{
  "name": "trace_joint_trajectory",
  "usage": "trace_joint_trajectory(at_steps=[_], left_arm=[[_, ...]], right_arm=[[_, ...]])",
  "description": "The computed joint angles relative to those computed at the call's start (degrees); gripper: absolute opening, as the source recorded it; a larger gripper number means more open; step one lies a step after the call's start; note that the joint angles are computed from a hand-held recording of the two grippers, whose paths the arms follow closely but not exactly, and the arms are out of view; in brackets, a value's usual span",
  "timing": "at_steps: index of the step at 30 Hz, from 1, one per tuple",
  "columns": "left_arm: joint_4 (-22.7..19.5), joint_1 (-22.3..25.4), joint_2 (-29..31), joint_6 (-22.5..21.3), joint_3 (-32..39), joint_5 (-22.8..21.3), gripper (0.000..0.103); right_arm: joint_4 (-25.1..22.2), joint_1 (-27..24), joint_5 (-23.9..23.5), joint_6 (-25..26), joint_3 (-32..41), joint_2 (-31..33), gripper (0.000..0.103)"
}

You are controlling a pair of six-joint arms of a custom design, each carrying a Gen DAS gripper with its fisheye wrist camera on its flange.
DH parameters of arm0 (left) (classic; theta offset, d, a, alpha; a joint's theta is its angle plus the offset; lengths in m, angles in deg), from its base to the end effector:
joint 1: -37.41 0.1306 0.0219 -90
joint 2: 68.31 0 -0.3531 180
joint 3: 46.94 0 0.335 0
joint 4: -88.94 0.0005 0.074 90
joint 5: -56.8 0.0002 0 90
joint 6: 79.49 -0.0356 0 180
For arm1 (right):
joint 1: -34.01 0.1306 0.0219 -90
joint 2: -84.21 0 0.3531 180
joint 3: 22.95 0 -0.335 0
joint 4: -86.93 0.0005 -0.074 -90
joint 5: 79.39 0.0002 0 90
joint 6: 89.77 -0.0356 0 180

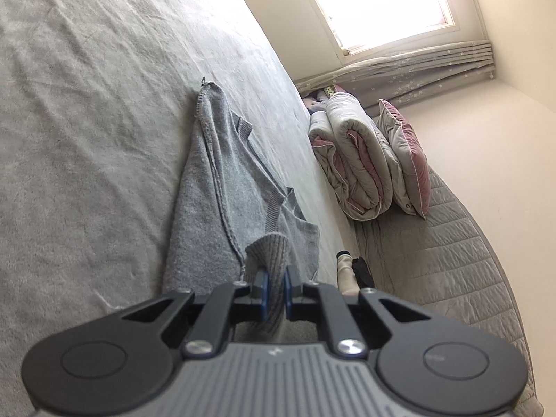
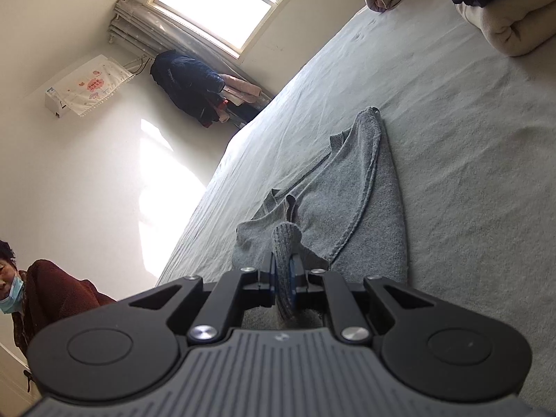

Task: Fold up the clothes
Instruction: 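Lift the hem with both grippers and fold it toward the collar, then lay the hem down on the sweater and open both grippers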

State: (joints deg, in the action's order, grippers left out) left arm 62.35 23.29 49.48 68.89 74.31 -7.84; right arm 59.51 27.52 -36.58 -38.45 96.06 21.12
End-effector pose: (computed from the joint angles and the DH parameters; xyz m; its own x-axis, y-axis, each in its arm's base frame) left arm 0.5959 -0.1662 0.4213 -0.7127 -0.6142 -0.3389 -0.0086 0.4907 -0.8713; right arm 0.6042 -0.0429 0.4156 -0.6955 0.5066 -0.5096 -0.1888 0.5554 0.8099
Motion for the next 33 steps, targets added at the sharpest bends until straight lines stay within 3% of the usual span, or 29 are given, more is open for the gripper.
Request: trace_joint_trajectory(at_steps=[2, 7, 10, 13, 16, 20, 23, 28, 30, 33], left_arm=[[-1.7, -0.1, 0.7, -1.1, 1.0, -1.5, 0.009], [-9.7, -1.0, 3.3, -7.0, 6.5, -5.1, 0.009], [-13.7, -1.7, 4.6, -10.4, 9.6, -7.5, 0.016], [-12.6, -2.1, 3.2, -12.1, 8.9, -10.4, 0.031], [-10.1, -2.7, 1.2, -14.5, 6.9, -12.3, 0.034], [-8.5, -3.6, 0.4, -19.4, 6.2, -10.6, 0.034], [-10.6, -4.6, 1.8, -21.8, 8.3, -10.0, 0.034], [-19.1, -5.7, 5.9, -23.5, 14.3, -13.6, 0.034], [-18.8, -5.8, 5.7, -23.5, 13.6, -14.3, 0.033], [-19.3, -5.9, 4.5, -22.6, 13.3, -14.1, 0.037]], right_arm=[[-0.2, -0.2, 0.0, -0.4, 0.1, 0.5, 0.011], [-9.5, 0.0, 4.4, 7.8, 2.9, 1.8, 0.012], [-9.6, -0.2, 4.4, 8.3, 2.3, 1.2, 0.017], [-10.0, -0.2, 5.2, 10.3, 2.2, 0.1, 0.018], [-9.4, -0.1, 6.6, 13.2, 1.6, -1.7, 0.018], [-6.9, 0.5, 7.9, 16.2, -0.6, -4.1, 0.018], [-8.0, 1.9, 9.2, 18.9, -0.6, -4.1, 0.018], [-14.6, 3.6, 13.9, 25.6, 1.4, -2.2, 0.018], [-16.6, 4.1, 16.7, 28.3, 1.6, -1.5, 0.014], [-16.0, 3.7, 16.3, 27.4, 0.4, -2.5, 0.018]])
